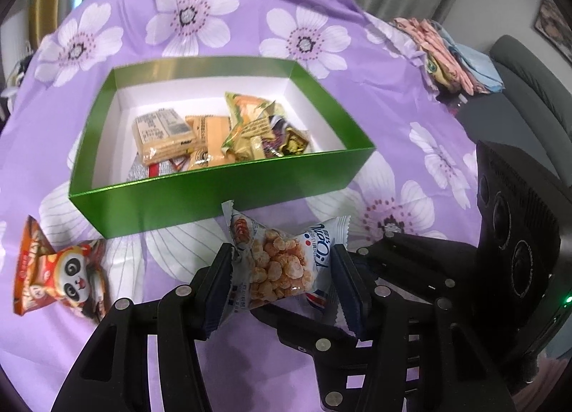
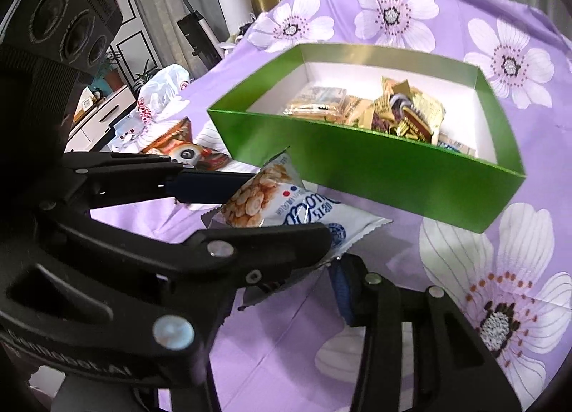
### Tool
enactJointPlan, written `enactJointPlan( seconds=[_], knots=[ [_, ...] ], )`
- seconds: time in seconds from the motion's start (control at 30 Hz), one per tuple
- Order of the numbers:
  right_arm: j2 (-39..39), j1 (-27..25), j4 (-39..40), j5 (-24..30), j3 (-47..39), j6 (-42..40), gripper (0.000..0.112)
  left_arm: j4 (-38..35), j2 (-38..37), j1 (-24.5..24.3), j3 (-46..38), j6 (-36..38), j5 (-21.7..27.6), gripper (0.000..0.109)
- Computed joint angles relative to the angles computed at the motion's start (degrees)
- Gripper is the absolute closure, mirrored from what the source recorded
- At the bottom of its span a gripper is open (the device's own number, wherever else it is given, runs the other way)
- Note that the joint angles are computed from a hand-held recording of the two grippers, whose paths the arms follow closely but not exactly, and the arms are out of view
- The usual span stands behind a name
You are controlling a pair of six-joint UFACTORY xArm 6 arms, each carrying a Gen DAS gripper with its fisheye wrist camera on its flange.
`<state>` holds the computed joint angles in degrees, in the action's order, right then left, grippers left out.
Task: Organize snacks
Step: 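Lift the peanut pack and carry it over the green box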
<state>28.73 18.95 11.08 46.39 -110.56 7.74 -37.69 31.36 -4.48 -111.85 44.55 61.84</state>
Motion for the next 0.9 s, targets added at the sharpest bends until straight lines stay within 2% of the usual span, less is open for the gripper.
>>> enactJointPlan(
  seconds=[0.27, 0.5, 0.9],
  knots=[
    [-3.56, 0.66, -3.34, -2.81, 2.57, 0.28, 0.066, -2.09, -5.67, -0.09, 5.65, 3.71, -3.49, 0.054],
    [-5.42, 0.51, -6.01, -4.87, 3.17, 0.36, 0.066, -3.96, -8.18, -0.62, 7.38, 5.84, -6.32, 0.054],
    [-2.15, -0.86, -7.31, -5.13, -2.55, -0.28, 0.066, -4.01, -4.44, -1.61, 0.52, 5.31, -6.43, 0.054]
  ],
)
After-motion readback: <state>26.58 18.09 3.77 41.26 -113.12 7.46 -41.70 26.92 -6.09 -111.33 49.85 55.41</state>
